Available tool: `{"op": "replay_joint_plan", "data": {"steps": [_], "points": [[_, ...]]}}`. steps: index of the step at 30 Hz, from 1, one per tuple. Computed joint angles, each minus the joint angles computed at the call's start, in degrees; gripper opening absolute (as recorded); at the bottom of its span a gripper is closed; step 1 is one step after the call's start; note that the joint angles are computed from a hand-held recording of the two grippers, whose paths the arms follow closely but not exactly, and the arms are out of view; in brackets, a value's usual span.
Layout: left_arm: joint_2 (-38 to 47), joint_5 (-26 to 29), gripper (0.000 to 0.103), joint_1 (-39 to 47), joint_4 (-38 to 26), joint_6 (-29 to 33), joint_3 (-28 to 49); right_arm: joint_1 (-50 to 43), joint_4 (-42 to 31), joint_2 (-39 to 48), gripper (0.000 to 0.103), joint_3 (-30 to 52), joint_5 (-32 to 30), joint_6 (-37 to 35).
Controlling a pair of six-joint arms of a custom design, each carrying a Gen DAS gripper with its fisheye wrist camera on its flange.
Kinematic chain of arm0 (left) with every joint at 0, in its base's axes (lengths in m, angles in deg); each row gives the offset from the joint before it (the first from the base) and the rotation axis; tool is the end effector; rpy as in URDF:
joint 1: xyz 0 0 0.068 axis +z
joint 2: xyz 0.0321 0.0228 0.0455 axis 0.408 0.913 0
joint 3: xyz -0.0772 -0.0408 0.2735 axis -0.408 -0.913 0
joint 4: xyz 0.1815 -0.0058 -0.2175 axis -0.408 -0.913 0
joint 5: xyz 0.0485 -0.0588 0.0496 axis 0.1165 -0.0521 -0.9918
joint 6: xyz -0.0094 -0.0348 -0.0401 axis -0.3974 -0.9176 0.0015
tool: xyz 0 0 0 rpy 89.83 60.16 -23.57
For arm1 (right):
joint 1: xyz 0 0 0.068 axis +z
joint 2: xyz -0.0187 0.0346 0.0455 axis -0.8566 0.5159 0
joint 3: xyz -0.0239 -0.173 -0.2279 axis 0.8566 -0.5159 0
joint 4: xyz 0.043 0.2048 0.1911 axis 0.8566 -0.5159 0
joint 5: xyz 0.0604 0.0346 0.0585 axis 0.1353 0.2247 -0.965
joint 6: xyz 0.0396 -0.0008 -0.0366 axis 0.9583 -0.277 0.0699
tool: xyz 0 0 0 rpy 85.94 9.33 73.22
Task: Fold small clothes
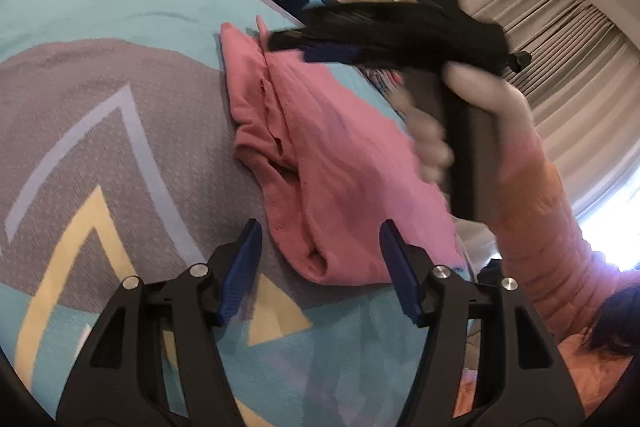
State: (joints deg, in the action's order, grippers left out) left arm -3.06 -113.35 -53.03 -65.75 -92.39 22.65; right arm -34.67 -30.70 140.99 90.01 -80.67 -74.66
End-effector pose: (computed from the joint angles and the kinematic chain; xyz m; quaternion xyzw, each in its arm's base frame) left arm 0.0782 -0.2766 0.2031 -0.0455 0.8630 -0.3977 0.3083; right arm 0.2882 0.1341 0.2581 -0.2878 0.9343 0.0794 0.1946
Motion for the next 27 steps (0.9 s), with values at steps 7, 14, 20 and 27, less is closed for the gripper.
{"op": "replay_joint_plan", "data": {"steps": [7,14,20,27], "points": [[0.2,0.8,0.056,1.1,1.9,-0.9,-0.7,9.5,0.2,7.8,0.059,4.8,12.8,3.4],[3.5,-1.9,0.005,1.0,-1.3,-5.5,1.6,7.0,7.1,7.4,0.004,3.3,10.5,2.0],[3.0,-6.1,0.005,-3.1,-7.8,-7.7,3.5,1.0,5.5,9.5,0.004,6.5,-5.4,-0.8],[-0.8,-11.5,0.011,-6.2,-16.4,-9.8,4.4,-6.0,3.8,-2.2,0.028,2.4,-10.1,-5.4]]}}
